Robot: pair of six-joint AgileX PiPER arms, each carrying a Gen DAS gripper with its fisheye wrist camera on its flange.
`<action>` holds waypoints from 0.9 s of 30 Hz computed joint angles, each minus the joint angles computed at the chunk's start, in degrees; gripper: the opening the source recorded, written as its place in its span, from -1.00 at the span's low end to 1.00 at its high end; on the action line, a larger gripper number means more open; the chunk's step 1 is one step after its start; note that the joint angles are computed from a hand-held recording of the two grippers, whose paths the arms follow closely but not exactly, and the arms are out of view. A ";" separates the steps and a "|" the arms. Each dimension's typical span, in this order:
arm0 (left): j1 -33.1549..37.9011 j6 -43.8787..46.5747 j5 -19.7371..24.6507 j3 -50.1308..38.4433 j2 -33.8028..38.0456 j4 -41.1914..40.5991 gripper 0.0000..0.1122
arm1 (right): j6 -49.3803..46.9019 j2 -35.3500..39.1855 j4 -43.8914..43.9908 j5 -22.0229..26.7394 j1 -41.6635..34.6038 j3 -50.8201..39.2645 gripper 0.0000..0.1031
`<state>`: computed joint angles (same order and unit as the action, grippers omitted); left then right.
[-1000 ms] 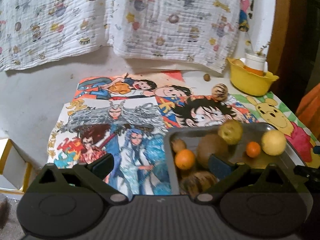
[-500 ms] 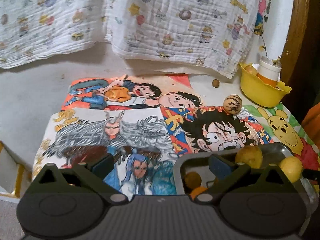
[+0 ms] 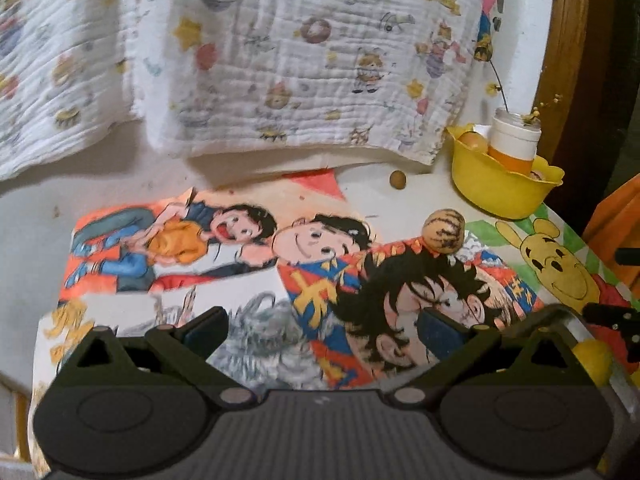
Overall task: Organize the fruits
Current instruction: 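Move both tools toward the striped fruit and small brown nut by the bowl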
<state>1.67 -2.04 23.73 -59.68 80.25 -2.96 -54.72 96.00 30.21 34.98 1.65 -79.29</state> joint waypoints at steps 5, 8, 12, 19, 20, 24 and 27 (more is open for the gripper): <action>2.78 12.86 3.36 -8.26 7.18 -11.96 0.83 | -5.65 6.17 5.56 0.35 2.50 -6.47 0.99; 3.36 17.98 4.90 -12.90 11.69 -16.86 0.83 | -16.96 11.98 15.28 1.86 2.52 -11.59 0.99; 1.70 18.45 5.67 -20.54 18.16 -14.84 0.83 | -19.32 21.62 17.13 6.01 2.75 -23.00 0.99; -1.57 17.23 0.25 -31.72 28.03 -5.78 0.83 | -0.98 38.74 5.46 18.57 4.48 -50.80 0.94; -1.46 18.81 0.70 -33.93 29.58 -7.39 0.83 | 0.89 40.90 4.85 20.60 4.56 -54.71 0.93; -1.26 21.55 5.29 -46.28 37.66 -10.61 0.83 | 2.64 43.90 3.15 20.61 5.59 -59.49 0.82; -1.79 20.27 8.24 -54.32 43.18 -9.54 0.83 | 2.60 44.50 3.79 19.71 5.66 -59.80 0.80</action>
<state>-0.12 18.23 31.97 -114.00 123.42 -12.50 -52.12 140.50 33.99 54.68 7.31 -139.09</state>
